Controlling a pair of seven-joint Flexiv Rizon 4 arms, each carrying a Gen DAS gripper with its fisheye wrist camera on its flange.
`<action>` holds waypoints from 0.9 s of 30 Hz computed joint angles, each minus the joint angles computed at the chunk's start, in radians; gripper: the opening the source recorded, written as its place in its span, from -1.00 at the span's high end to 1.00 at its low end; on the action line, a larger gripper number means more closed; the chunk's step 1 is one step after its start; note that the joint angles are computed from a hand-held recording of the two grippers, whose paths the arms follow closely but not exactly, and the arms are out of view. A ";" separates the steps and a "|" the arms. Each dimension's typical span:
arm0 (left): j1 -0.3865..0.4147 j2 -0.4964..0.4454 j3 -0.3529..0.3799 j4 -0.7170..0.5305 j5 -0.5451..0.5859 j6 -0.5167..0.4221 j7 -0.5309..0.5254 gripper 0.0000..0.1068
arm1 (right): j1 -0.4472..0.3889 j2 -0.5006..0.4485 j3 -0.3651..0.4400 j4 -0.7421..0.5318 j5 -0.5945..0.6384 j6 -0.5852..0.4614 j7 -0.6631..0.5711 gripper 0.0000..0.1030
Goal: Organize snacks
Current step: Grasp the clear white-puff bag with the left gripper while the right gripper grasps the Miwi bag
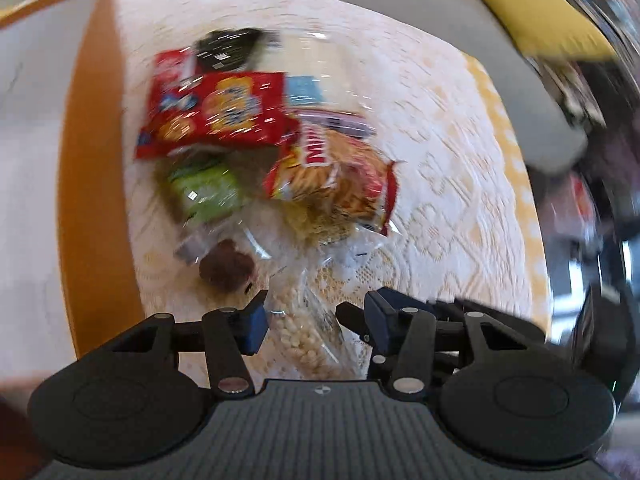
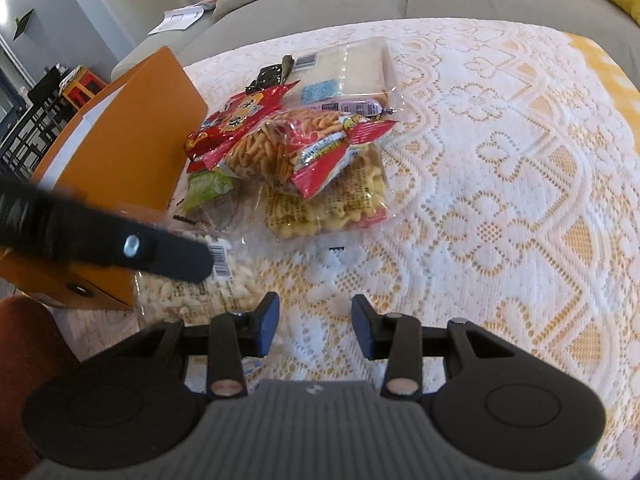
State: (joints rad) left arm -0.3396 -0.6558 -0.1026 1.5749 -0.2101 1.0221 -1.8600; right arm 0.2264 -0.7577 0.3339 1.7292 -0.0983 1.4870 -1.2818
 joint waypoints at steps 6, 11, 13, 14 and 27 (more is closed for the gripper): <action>-0.028 -0.019 0.041 -0.067 0.006 -0.160 -0.194 0.01 | -0.021 0.004 0.028 0.005 0.009 -0.008 -0.021 0.22; -0.044 -0.009 0.040 -0.064 0.068 -0.160 -0.204 0.44 | -0.009 0.018 0.008 0.021 0.009 0.004 -0.022 0.22; -0.057 -0.006 0.047 -0.074 0.099 -0.161 -0.199 0.48 | -0.019 0.022 0.016 0.027 0.018 0.013 -0.020 0.22; -0.061 -0.003 0.047 -0.077 0.113 -0.153 -0.191 0.50 | -0.021 0.025 0.017 0.032 0.019 0.021 -0.020 0.22; -0.104 0.061 0.126 -0.099 0.308 -0.109 -0.209 0.58 | 0.388 0.071 -0.493 0.142 -0.089 0.342 -0.029 -0.18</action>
State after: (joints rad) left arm -0.4433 -0.5948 0.0239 1.4763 0.0980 0.9134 -2.0692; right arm 0.6145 -0.6865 -0.1590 1.8715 -0.1875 1.8286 -1.3107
